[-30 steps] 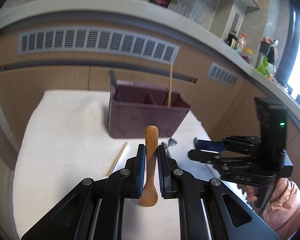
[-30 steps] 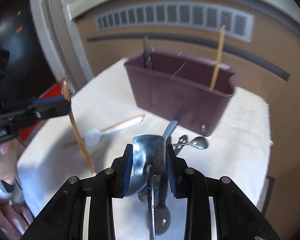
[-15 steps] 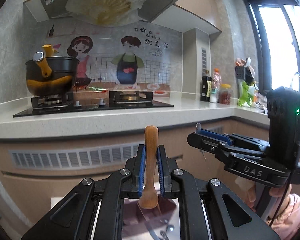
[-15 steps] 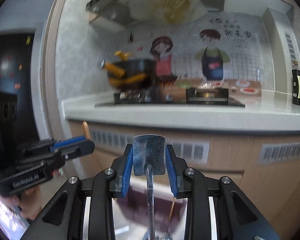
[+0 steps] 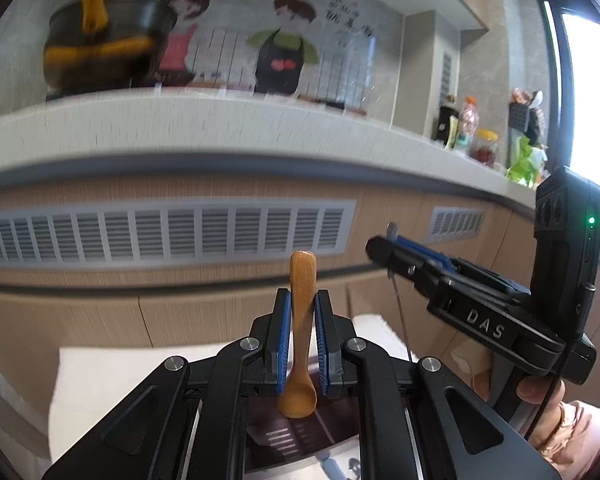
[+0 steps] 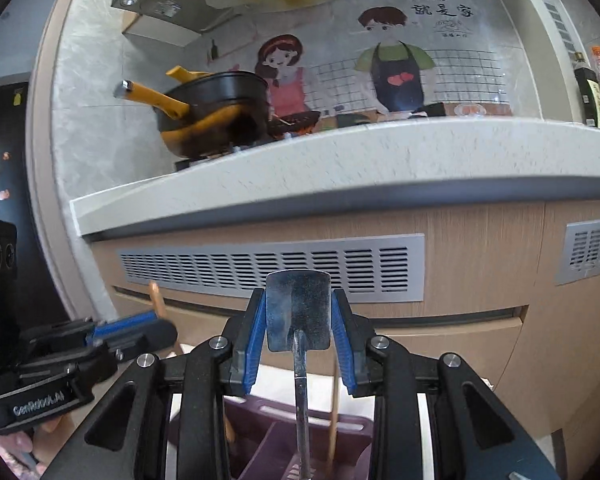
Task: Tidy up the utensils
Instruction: 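Raise both held utensils over the caddy and lower them into it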
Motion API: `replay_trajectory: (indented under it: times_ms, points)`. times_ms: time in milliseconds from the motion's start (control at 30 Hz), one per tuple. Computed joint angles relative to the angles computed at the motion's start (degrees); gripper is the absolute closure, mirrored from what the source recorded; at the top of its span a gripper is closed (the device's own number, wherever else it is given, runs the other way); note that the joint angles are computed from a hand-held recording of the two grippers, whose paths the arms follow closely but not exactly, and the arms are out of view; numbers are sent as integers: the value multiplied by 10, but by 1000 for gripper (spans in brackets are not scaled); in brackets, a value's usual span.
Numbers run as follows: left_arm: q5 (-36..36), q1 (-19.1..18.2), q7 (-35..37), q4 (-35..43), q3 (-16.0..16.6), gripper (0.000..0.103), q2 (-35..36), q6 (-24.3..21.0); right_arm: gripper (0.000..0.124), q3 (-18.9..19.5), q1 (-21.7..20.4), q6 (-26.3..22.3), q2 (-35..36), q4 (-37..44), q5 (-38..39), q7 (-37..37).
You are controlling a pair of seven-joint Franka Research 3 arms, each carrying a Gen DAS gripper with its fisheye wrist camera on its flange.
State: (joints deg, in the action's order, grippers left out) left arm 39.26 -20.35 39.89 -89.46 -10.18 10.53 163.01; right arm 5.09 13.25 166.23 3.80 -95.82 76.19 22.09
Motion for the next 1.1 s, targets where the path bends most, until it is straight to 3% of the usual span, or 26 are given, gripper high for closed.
replay_trajectory:
  times_ms: [200,467,633,767,833,967,1067,1100]
  points:
    - [-44,8,18,-17,-4,91,18,-4,95,7,-5,14,34,1,-40,27]
    - [-113,14,55,-53,-19,89,7,-20,91,6,-4,16,5,-71,-117,60]
    - [-78,9,4,-93,-12,86,-47,-25,54,-2,13,63,-57,-138,-128,44]
    - [-37,16,-40,-136,-24,58,-103,-57,36,-21,36,82,-120,-194,-145,42]
    - [-31,23,-43,-163,-34,55,-130,-71,24,-34,48,72,-150,-220,-152,44]
    - [-51,31,-30,-222,-51,51,-177,-100,21,-28,40,69,-184,-271,-244,117]
    - [-88,31,-19,-274,-57,46,-210,-112,21,1,6,67,-202,-314,-344,202]
    - [-98,31,-15,-285,-59,44,-216,-118,21,26,-22,67,-208,-333,-395,248]
